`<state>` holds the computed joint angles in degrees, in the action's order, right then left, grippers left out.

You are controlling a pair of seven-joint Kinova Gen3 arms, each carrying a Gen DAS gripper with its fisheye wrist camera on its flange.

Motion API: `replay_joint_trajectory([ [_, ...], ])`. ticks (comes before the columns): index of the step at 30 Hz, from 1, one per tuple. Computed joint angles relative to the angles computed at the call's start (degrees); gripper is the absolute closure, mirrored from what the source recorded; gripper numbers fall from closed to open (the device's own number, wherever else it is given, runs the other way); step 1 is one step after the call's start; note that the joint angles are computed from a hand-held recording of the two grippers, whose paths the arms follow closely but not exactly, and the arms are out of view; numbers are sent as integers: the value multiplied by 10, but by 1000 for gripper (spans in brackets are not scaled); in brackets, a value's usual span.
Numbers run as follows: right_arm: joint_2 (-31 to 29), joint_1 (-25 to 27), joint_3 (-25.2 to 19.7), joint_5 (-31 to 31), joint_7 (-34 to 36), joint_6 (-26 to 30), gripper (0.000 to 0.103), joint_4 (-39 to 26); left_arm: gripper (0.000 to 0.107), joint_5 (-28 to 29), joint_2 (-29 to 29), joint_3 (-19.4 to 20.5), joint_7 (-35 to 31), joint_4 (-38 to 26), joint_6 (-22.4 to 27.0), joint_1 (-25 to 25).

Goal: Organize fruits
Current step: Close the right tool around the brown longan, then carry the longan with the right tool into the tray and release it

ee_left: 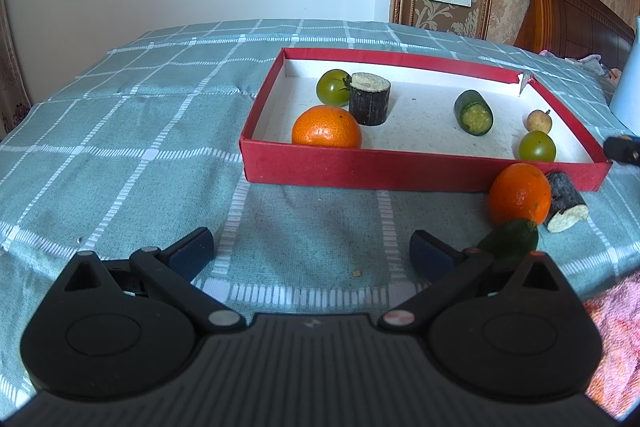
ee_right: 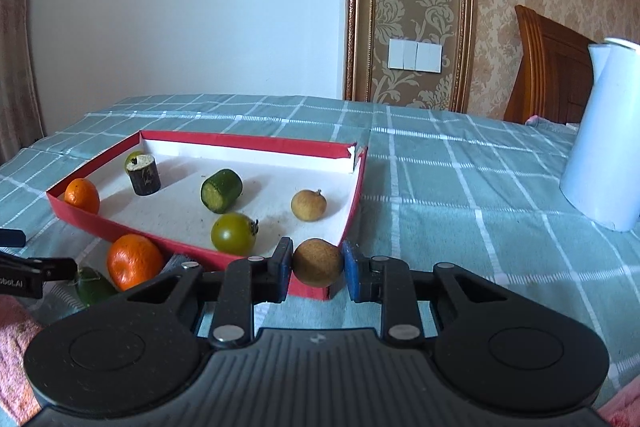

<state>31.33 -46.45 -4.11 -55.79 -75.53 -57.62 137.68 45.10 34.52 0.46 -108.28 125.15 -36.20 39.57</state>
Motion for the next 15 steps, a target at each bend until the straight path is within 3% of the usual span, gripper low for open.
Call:
replay_joint_trajectory([
  [15, 21, 56, 37, -5, 146, 144, 76, -153, 4, -1, 0, 1, 1, 1, -1, -1],
])
